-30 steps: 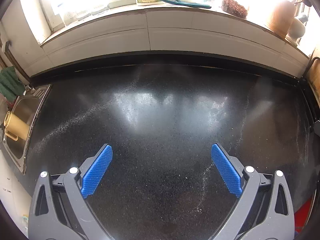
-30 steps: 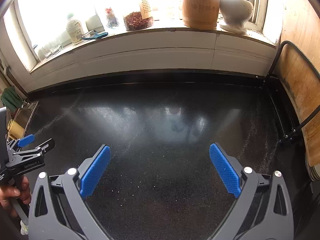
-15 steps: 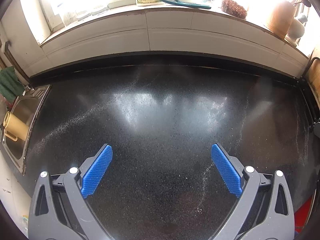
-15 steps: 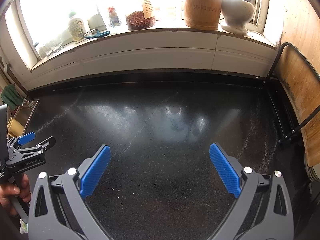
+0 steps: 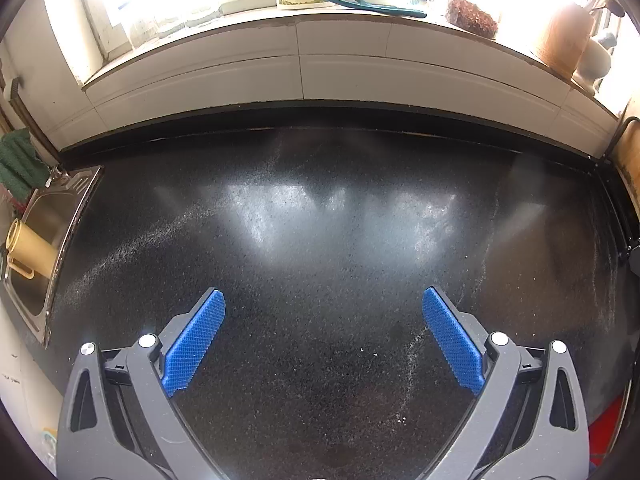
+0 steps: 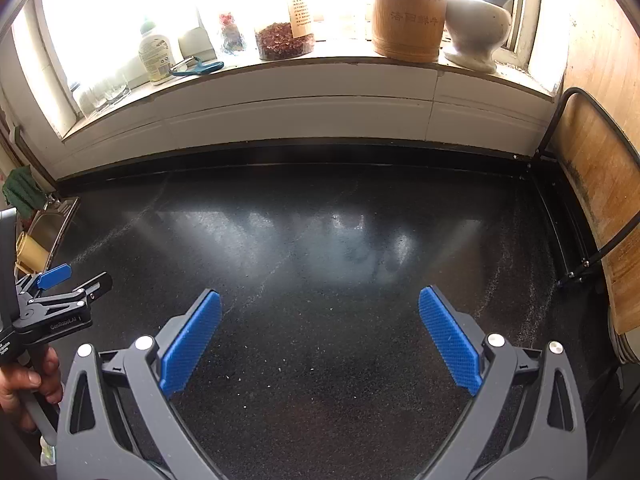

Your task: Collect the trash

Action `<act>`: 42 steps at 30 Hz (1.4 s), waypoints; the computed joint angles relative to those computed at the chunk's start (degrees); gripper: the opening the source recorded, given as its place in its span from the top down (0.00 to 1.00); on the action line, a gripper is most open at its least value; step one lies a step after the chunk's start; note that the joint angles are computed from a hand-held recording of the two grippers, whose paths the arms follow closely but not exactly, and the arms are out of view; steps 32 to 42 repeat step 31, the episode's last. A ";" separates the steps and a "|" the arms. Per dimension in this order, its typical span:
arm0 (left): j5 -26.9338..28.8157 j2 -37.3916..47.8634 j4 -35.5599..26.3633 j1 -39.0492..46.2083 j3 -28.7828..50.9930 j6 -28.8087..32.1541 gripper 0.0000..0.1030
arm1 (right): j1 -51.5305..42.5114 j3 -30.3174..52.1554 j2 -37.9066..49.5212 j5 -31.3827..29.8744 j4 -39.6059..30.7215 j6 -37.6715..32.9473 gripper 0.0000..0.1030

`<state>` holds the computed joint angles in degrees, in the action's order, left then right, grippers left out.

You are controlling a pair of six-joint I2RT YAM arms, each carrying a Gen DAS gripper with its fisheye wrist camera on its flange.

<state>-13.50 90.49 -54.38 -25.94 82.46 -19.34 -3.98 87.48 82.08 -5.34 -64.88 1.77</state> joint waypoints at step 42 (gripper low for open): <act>1.35 2.79 5.21 2.90 -3.85 4.33 0.07 | -0.95 -6.50 1.58 1.56 6.53 -0.85 0.07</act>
